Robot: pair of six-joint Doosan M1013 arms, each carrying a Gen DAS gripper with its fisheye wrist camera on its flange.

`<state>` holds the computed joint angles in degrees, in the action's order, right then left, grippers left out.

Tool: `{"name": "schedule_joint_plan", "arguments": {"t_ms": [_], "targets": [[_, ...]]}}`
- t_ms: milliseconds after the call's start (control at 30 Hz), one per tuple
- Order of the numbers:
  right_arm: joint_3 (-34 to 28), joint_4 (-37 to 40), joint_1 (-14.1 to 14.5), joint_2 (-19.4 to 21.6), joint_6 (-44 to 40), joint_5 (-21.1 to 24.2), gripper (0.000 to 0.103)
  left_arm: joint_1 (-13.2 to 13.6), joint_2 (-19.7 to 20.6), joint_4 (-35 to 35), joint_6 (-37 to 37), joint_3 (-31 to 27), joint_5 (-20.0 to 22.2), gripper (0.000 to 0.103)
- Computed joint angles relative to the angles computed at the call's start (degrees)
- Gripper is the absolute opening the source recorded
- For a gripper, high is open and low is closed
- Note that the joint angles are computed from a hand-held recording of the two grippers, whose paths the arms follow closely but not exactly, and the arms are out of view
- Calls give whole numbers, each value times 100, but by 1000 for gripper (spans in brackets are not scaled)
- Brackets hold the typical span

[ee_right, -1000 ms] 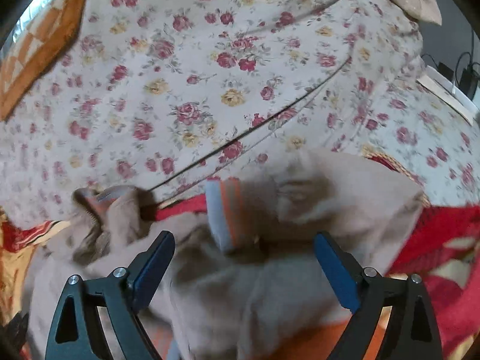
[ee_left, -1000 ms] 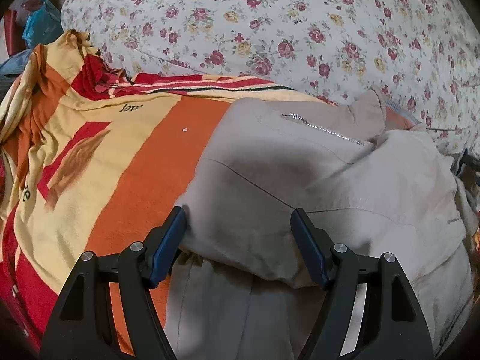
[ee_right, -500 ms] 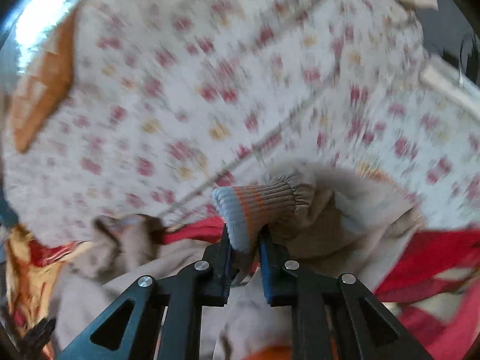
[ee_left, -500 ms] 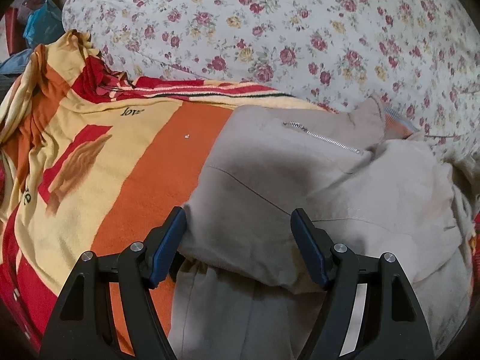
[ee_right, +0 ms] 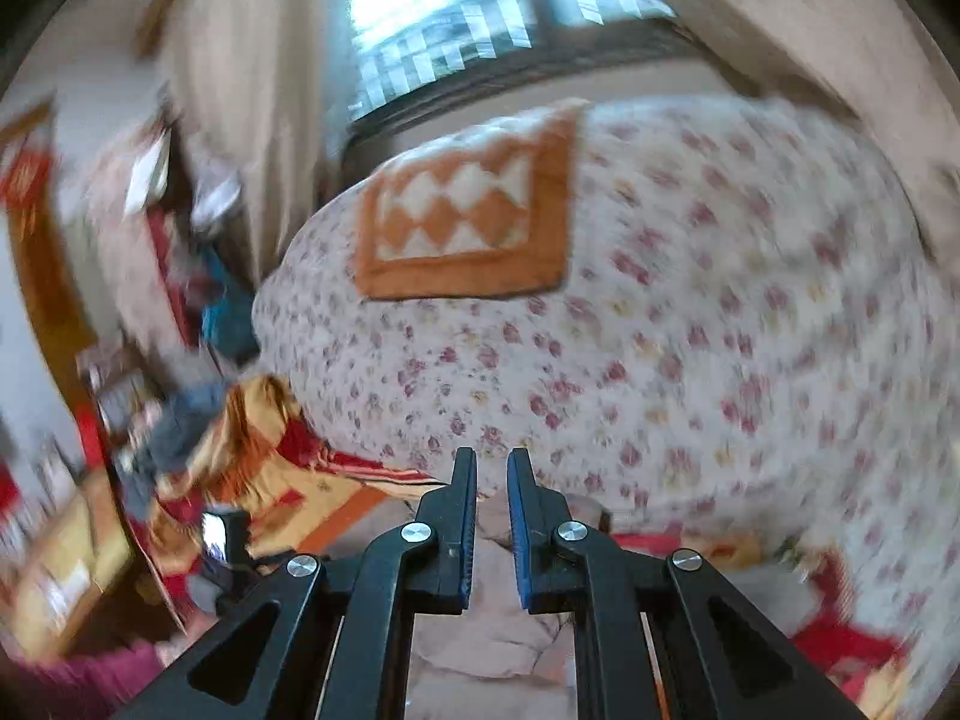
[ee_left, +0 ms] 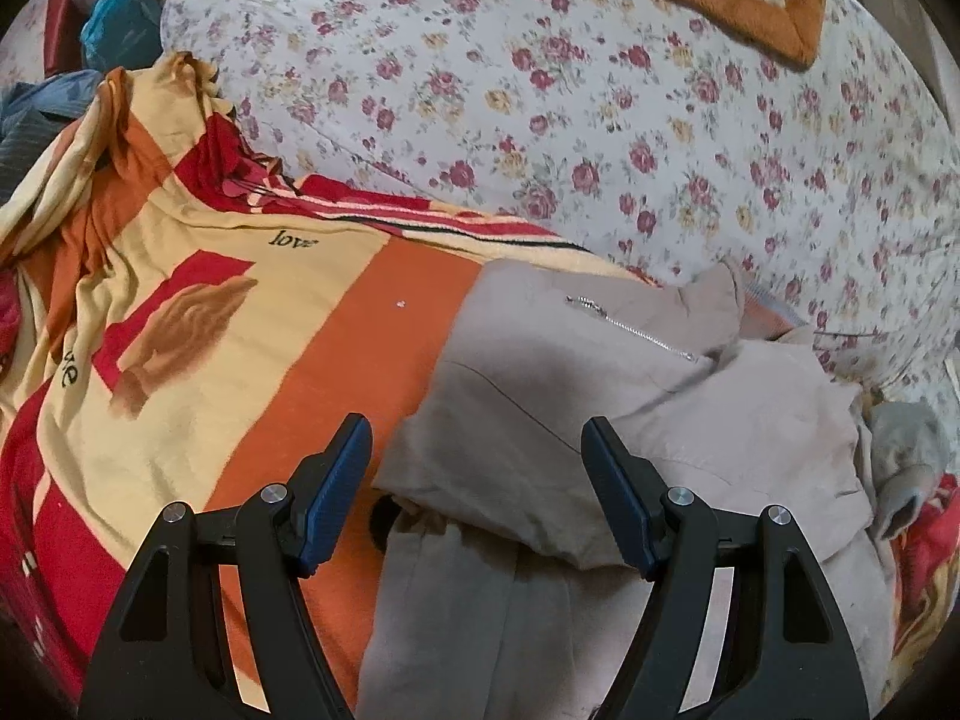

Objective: Fold large clothes

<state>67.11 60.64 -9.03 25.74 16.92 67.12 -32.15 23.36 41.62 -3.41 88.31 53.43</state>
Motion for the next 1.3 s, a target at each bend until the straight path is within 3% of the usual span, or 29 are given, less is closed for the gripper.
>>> {"name": "schedule_joint_plan", "arguments": {"t_ms": [67,100,133,200,333,533,633,767,800,833,867,967,1033,1100,1200,1300], "targets": [[180,-108,87,-125,-92,-283,10,2,-35,2,-45,31,-21,73],[169,-230,115,-97,115,-278,17,7,-54,-1,-64,53,-63,73],[191,-480,151,-79,387,-368,50,17,-80,-17,-83,79,-127,73],[339,-1069,208,-35,940,-720,86,22,-114,-21,-112,110,-194,73],[742,-1886,87,133,1798,-1015,86,17,-115,-55,-32,100,-229,73],[1189,-1561,-409,332,2727,-1406,87,43,-40,-242,96,37,-243,73],[961,-1043,-592,704,3298,-848,86,35,48,-313,220,-57,-102,73],[786,33,-581,1095,3468,-611,84,16,127,-371,403,-138,29,73],[752,44,-541,1131,3600,-704,65,7,138,-358,443,-156,76,73],[705,-5,-507,1170,3714,-831,37,2,136,-343,451,-159,98,73],[658,-46,-480,1189,3738,-873,30,0,123,-324,434,-144,87,73],[663,-74,-508,999,3354,-1235,21,13,62,-273,319,-84,-4,73],[652,-157,-544,730,2744,-1572,19,19,21,-234,200,-52,-56,73],[521,-144,-557,579,2320,-1621,19,10,-19,-189,103,-20,-120,73],[209,63,-599,374,1590,-1205,18,-24,-118,-36,-98,75,-250,73],[-300,136,-544,343,1139,-85,18,-54,-236,186,-402,196,-368,73]]}}
